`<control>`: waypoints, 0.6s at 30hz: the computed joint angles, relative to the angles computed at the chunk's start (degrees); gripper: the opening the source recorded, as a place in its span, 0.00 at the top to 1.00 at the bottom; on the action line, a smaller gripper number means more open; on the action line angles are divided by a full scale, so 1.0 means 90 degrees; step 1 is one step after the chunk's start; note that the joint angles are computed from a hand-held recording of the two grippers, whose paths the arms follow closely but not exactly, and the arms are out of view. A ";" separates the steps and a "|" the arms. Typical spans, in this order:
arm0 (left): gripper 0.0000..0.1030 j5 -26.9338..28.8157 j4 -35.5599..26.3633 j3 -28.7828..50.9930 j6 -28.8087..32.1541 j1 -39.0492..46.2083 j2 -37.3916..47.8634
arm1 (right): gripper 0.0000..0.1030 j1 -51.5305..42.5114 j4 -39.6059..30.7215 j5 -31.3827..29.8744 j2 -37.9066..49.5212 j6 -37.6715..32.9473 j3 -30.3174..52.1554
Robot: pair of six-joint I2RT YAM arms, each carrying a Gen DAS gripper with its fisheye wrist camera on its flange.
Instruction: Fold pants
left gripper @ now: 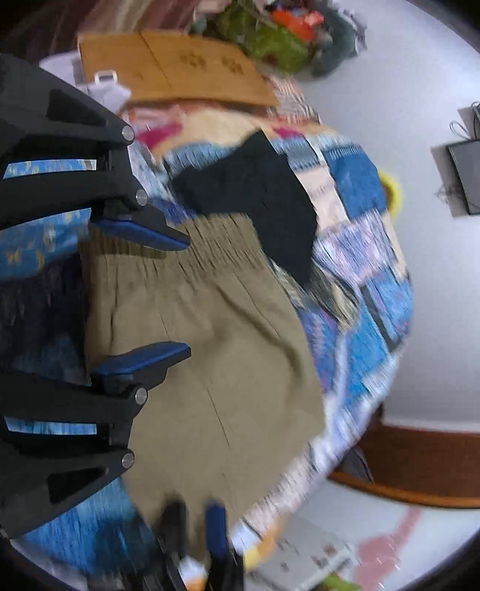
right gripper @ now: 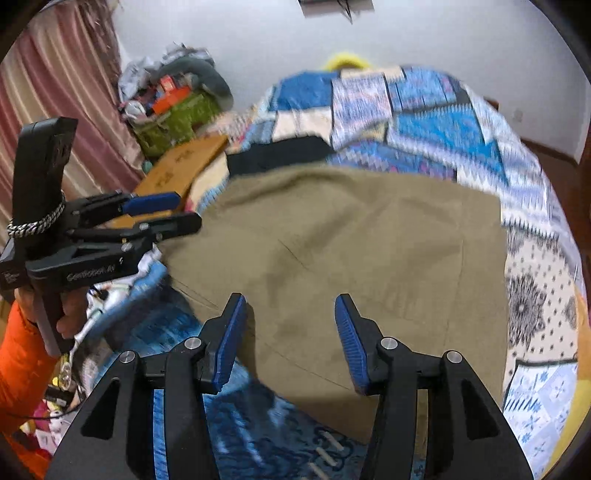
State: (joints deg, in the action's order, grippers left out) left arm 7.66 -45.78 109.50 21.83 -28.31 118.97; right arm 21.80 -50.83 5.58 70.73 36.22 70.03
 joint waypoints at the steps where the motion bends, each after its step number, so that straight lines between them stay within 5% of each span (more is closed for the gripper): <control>1: 0.49 -0.0058 -0.0006 -0.0020 0.0013 0.0032 0.0065 | 0.55 -0.0022 -0.0027 -0.0003 -0.0106 0.0033 -0.0129; 9: 0.36 0.0391 -0.0023 -0.0080 0.0015 0.0569 0.0108 | 0.55 -0.0151 -0.0641 0.0201 -0.1354 0.0402 -0.0865; 18: 0.36 0.0452 0.0160 -0.0476 0.0086 0.0639 -0.0187 | 0.55 -0.0037 -0.1641 0.0797 -0.2710 0.1246 -0.1358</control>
